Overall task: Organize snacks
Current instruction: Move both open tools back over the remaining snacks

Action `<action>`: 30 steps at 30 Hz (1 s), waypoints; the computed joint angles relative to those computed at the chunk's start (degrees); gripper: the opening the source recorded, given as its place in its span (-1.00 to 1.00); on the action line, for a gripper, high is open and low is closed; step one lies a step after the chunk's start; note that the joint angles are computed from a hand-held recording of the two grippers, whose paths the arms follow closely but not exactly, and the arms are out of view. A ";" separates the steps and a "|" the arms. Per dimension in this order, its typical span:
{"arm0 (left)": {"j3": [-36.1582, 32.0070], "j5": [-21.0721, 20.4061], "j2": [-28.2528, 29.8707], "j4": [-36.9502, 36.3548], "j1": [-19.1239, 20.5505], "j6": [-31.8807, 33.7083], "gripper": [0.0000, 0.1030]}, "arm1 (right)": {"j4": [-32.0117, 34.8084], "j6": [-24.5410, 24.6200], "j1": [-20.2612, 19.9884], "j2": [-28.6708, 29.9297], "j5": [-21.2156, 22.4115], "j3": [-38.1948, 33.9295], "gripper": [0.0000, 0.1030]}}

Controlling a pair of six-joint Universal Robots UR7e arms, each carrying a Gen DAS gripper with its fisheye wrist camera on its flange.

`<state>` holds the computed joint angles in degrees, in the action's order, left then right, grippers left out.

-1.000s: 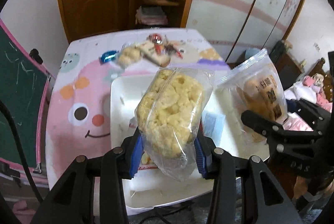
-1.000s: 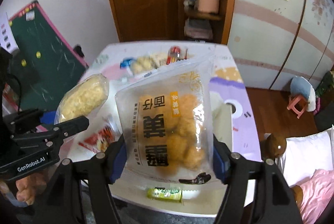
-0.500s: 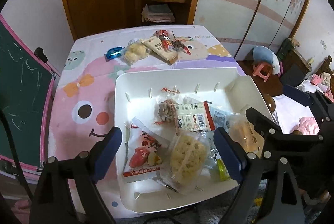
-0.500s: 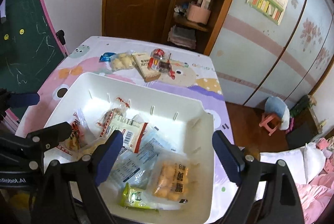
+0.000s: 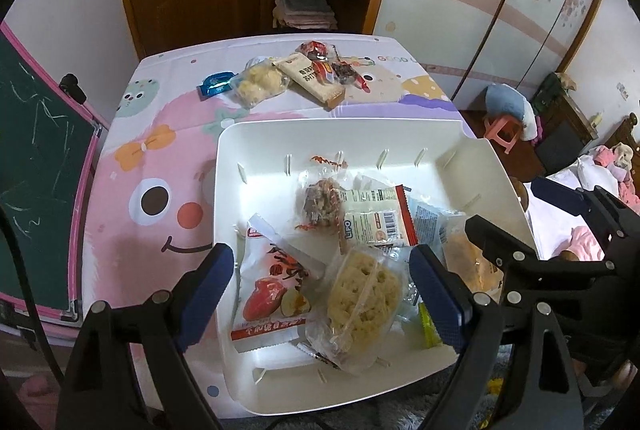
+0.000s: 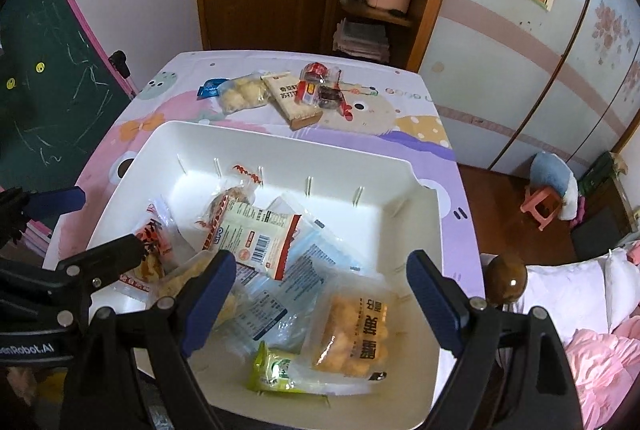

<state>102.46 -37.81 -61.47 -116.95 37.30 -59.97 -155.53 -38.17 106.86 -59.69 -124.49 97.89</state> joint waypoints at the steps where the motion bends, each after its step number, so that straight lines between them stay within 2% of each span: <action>1: 0.01 0.06 0.04 -0.02 0.08 0.06 0.73 | 0.37 0.21 -0.06 0.08 0.07 -0.21 0.71; 7: -0.63 0.97 0.50 0.10 0.35 1.10 0.73 | 3.50 1.96 -0.45 0.25 1.49 -1.81 0.71; 13: -2.59 5.46 0.50 3.70 -0.18 0.69 0.73 | 6.76 3.58 -0.76 0.24 5.76 -4.42 0.71; 15: -3.21 7.31 0.06 4.59 -0.21 0.60 0.73 | 6.00 3.35 -0.64 0.56 6.53 -5.20 0.71; 18: -4.46 10.37 -0.72 6.94 -0.27 -0.14 0.73 | 1.28 1.70 0.04 2.26 5.35 -6.73 0.68; 20: -5.54 12.24 -1.24 8.08 -0.16 -0.05 0.73 | 3.68 1.58 0.25 3.08 6.27 -9.15 0.63; 22: -7.24 14.24 -1.71 8.90 0.13 0.87 0.73 | 6.52 1.12 0.67 4.20 6.95 -12.43 0.48; 27: -13.52 17.39 -1.25 8.01 1.28 7.20 0.73 | 7.37 -2.35 2.79 8.51 6.90 -21.62 0.44; 30: -19.66 19.62 0.57 9.16 2.05 11.16 0.73 | 10.60 -2.94 4.19 12.31 7.93 -30.28 0.44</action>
<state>82.81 -18.19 -60.90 -107.79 39.35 -48.82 -144.93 -41.11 111.04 -47.38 -116.56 67.61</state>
